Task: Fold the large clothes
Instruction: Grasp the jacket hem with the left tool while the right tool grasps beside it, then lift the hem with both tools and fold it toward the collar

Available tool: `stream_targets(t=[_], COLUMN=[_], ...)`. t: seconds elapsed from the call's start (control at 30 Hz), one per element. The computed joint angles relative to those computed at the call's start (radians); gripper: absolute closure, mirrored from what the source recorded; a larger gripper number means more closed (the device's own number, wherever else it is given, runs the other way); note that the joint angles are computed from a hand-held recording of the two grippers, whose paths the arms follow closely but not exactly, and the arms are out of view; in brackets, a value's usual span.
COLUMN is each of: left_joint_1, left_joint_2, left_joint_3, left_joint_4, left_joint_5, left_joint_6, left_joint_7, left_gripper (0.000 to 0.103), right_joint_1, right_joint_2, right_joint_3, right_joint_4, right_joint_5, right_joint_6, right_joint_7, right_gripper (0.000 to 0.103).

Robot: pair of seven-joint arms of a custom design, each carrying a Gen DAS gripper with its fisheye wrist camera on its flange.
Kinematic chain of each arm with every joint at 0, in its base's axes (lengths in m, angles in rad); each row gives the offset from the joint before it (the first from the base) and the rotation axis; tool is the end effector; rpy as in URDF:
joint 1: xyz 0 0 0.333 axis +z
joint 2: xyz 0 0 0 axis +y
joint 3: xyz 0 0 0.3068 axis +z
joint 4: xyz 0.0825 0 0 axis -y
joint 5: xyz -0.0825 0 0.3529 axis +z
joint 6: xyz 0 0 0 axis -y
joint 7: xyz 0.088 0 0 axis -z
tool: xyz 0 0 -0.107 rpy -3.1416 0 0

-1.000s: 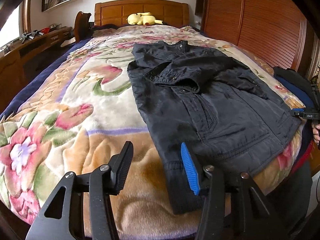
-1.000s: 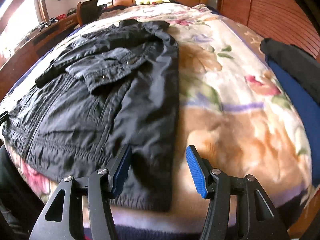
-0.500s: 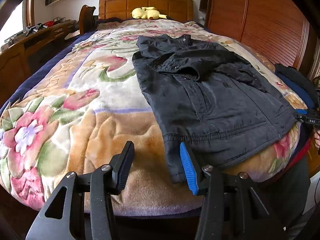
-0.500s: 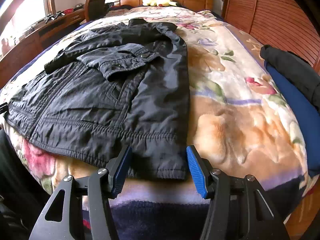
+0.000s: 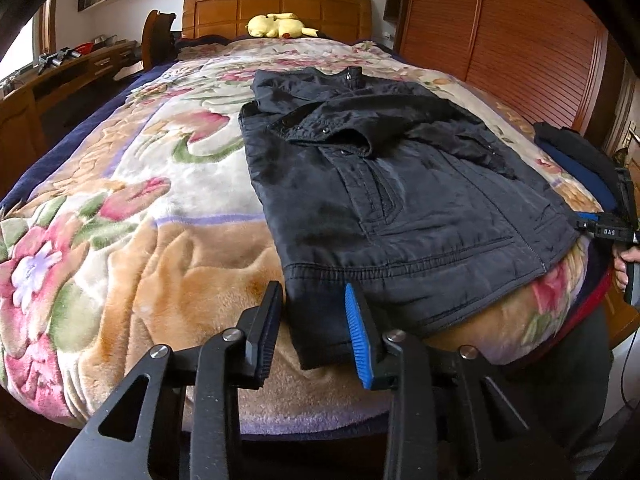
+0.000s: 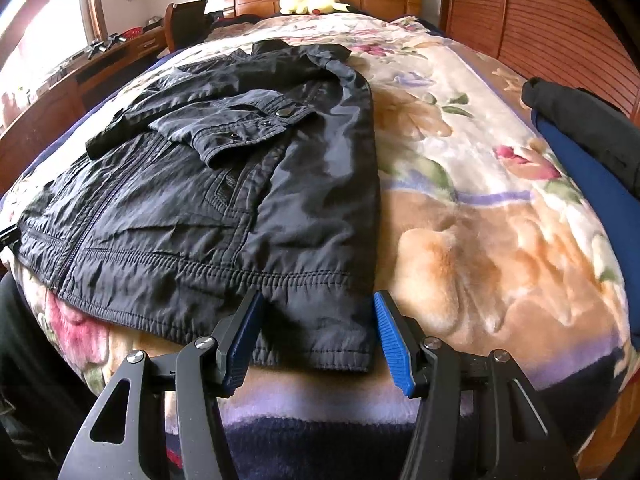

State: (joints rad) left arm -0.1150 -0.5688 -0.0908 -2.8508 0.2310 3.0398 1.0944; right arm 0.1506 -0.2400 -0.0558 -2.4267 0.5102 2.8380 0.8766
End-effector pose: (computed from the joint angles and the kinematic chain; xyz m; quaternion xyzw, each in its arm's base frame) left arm 0.3508 -0.0916 0.4476 -0.6710 0.6416 -0.2945 0.2269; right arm 0.4744 0.0185 0.4764 -0.7687 0.5389 -0.2000 0.2806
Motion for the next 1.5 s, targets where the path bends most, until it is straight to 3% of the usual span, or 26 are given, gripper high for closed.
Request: stream_targets(t=[0.23, 0.33, 0.5, 0.67, 0.77, 0.93, 1.0, 1.07, 1.2, 1.23, 1.27, 1.33, 1.4, 1.5], left_joint_1=[-0.009, -0.027, -0.057, -0.032, -0.015, -0.033, -0.043, -0.056, -0.069, -0.077, -0.086, -0.080, -0.073, -0.113], left_joint_2=[0.001, -0.003, -0.029, -0.040, -0.022, -0.002, 0.000, 0.006, 0.005, 0.000, -0.008, -0.031, -0.071, -0.099], left_joint_3=[0.007, 0.024, 0.054, 0.018, -0.003, 0.022, 0.034, 0.047, 0.053, 0.059, 0.065, 0.059, 0.049, 0.082], left_joint_4=[0.001, 0.003, 0.007, 0.020, 0.028, 0.023, 0.021, 0.024, 0.036, 0.038, 0.040, 0.045, 0.048, 0.082], left_joint_5=[-0.003, -0.014, -0.045, -0.034, -0.019, -0.033, -0.043, -0.052, -0.067, -0.076, -0.087, -0.092, -0.092, -0.124], left_joint_6=[-0.014, -0.019, -0.027, -0.048, -0.065, -0.077, -0.076, -0.085, -0.110, -0.115, -0.117, -0.107, -0.086, -0.090], left_joint_7=[0.004, 0.017, 0.039, 0.037, 0.032, 0.043, 0.053, 0.070, 0.097, 0.105, 0.111, 0.113, 0.107, 0.112], left_gripper=[0.070, 0.082, 0.093, 0.093, 0.093, 0.091, 0.089, 0.088, 0.088, 0.093, 0.096, 0.097, 0.098, 0.098], right_joint_1=[0.025, 0.035, 0.021, 0.058, 0.056, 0.054, 0.050, 0.018, 0.023, 0.017, 0.016, 0.022, 0.012, 0.039], right_joint_2=[0.014, 0.016, 0.012, -0.004, -0.006, 0.015, 0.021, 0.042, 0.068, 0.069, 0.068, 0.057, 0.042, -0.014], right_joint_3=[-0.014, -0.019, -0.004, -0.039, -0.029, -0.042, -0.040, -0.011, -0.021, -0.018, -0.019, -0.029, -0.022, -0.059], right_joint_4=[-0.001, -0.003, -0.009, -0.004, -0.008, 0.011, 0.017, 0.020, 0.048, 0.053, 0.058, 0.067, 0.066, 0.053], right_joint_5=[0.058, 0.088, 0.081, 0.166, 0.168, 0.205, 0.222, 0.156, 0.207, 0.203, 0.208, 0.246, 0.235, 0.361], right_joint_6=[0.025, 0.031, 0.056, 0.040, 0.052, 0.021, 0.014, 0.028, -0.001, -0.012, -0.024, -0.060, -0.067, -0.079], right_joint_7=[-0.039, -0.075, -0.060, -0.143, -0.157, -0.172, -0.185, -0.130, -0.138, -0.127, -0.133, -0.185, -0.182, -0.287], right_gripper=[0.045, 0.047, 0.067, 0.086, 0.088, 0.088, 0.081, 0.069, 0.069, 0.071, 0.081, 0.087, 0.089, 0.094])
